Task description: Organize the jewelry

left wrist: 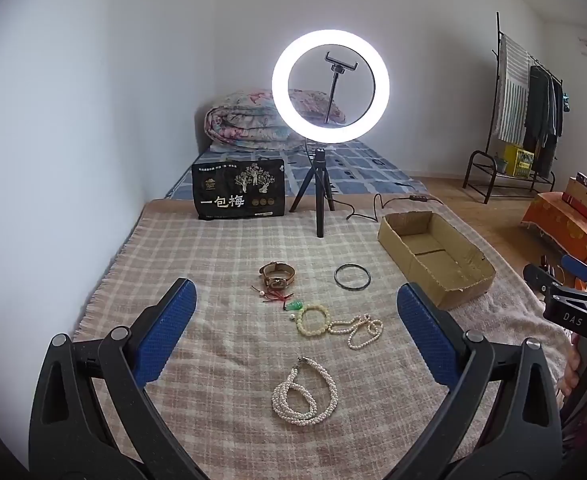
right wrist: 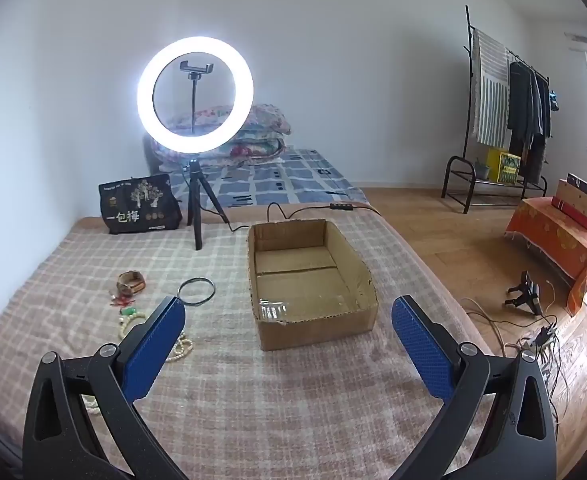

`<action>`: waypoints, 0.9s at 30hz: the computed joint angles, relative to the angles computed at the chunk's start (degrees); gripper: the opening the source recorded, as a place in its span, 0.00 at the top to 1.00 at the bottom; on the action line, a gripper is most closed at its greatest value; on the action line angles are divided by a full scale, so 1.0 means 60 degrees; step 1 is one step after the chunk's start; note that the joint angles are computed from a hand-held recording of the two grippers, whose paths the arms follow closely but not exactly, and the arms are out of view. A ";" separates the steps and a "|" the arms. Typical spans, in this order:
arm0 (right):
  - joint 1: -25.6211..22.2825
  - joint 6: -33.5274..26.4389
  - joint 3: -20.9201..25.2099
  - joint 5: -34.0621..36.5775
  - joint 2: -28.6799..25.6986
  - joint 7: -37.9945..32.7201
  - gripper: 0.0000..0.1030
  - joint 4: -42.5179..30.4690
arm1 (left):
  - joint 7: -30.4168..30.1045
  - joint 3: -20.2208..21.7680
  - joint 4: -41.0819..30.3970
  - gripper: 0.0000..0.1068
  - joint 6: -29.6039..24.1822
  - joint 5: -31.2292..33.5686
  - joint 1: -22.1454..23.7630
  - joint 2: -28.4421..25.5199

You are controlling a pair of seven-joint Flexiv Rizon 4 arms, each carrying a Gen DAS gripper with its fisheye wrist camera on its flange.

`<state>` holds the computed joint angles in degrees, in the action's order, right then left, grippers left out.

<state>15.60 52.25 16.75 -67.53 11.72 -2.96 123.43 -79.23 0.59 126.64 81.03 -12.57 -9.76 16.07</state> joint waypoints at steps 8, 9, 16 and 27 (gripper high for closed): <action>-0.0006 0.0000 0.0006 0.0058 -0.0014 -0.0071 0.00 -0.0018 | -0.0027 -0.0016 -0.0055 0.04 -0.0067 0.0072 0.0070 -0.0012; 0.0000 -0.0010 0.0005 0.0083 -0.0014 -0.0091 0.00 -0.0022 | -0.0074 -0.0042 -0.0066 0.04 -0.0081 0.0115 0.0108 -0.0009; 0.0005 -0.0002 0.0003 0.0052 -0.0014 -0.0072 0.00 -0.0017 | -0.0069 -0.0009 -0.0059 0.04 -0.0007 0.0142 0.0097 -0.0036; 0.0022 -0.0021 0.0007 0.0076 -0.0020 -0.0076 0.00 -0.0022 | 0.0010 0.0027 -0.0019 0.04 0.0043 0.0069 0.0040 -0.0032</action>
<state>15.74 52.12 16.80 -67.08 11.60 -3.42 123.30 -79.17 0.76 126.53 81.29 -12.16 -9.52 15.88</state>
